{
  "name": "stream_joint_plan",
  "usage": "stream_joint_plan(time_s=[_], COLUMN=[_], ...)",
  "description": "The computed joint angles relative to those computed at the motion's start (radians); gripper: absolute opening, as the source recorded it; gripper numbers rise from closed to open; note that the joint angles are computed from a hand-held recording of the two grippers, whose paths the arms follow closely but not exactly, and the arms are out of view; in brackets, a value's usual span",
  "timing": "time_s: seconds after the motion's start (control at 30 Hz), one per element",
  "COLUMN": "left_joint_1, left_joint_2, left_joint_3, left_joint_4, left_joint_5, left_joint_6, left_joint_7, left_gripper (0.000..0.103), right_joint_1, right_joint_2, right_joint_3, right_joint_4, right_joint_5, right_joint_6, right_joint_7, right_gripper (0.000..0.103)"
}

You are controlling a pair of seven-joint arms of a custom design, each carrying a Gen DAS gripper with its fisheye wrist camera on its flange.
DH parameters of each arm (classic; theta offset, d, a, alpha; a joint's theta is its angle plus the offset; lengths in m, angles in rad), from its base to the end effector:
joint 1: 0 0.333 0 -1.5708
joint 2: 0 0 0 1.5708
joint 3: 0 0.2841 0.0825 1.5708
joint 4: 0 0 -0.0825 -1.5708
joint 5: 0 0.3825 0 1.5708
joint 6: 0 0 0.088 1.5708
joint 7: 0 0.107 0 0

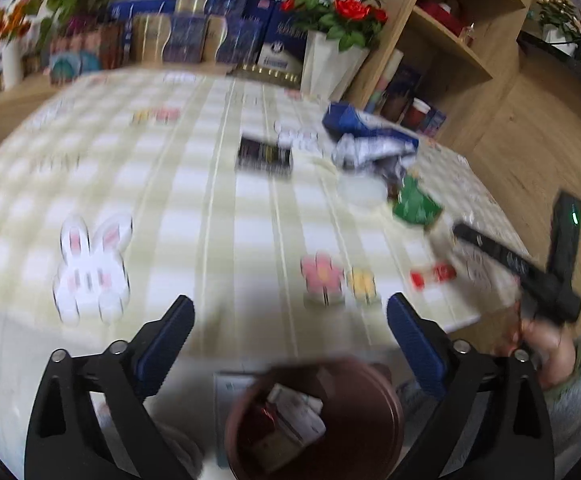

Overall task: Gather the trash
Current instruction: 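Grasp the clear plastic bag with the right tool while the left tool grasps the tissue pack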

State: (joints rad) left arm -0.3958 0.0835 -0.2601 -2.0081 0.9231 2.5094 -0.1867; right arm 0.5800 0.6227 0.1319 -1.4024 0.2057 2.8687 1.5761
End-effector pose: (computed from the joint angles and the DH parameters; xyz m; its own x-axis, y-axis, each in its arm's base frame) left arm 0.4739 -0.3693 0.4275 0.3325 -0.9043 0.2677 -0.6390 -0.4248 -0.6412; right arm 0.5912 0.4621 0.4175 0.5381 -0.8010 -0.2622 -0.6675 -0.2150 -0.7129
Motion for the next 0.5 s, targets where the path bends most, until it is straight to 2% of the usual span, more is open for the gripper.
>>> stream_joint_plan(time_s=[0.1, 0.17, 0.3, 0.4, 0.5], left_joint_1=[0.022, 0.044, 0.031, 0.036, 0.038], left_joint_2=[0.039, 0.105, 0.257, 0.395, 0.485], left_joint_3=[0.018, 0.032, 0.072, 0.095, 0.116], left_joint_4=[0.077, 0.159, 0.354, 0.526, 0.645], left_joint_5=[-0.047, -0.106, -0.146, -0.239, -0.317], left_joint_6=[-0.028, -0.016, -0.141, -0.197, -0.227], left_joint_7=[0.102, 0.233, 0.371, 0.501, 0.577], left_gripper=[0.097, 0.097, 0.097, 0.097, 0.097], right_joint_1=[-0.003, -0.003, -0.022, -0.029, -0.04], right_joint_2=[-0.01, -0.015, -0.023, -0.043, -0.066], right_joint_3=[0.001, -0.001, 0.014, 0.013, 0.016], right_joint_4=[-0.01, -0.016, -0.025, -0.053, -0.081], right_joint_5=[0.004, 0.003, 0.034, 0.048, 0.055], right_joint_6=[0.012, 0.019, 0.022, 0.043, 0.052], right_joint_7=[-0.001, -0.003, 0.005, 0.016, 0.009], right_gripper=[0.042, 0.042, 0.042, 0.042, 0.042])
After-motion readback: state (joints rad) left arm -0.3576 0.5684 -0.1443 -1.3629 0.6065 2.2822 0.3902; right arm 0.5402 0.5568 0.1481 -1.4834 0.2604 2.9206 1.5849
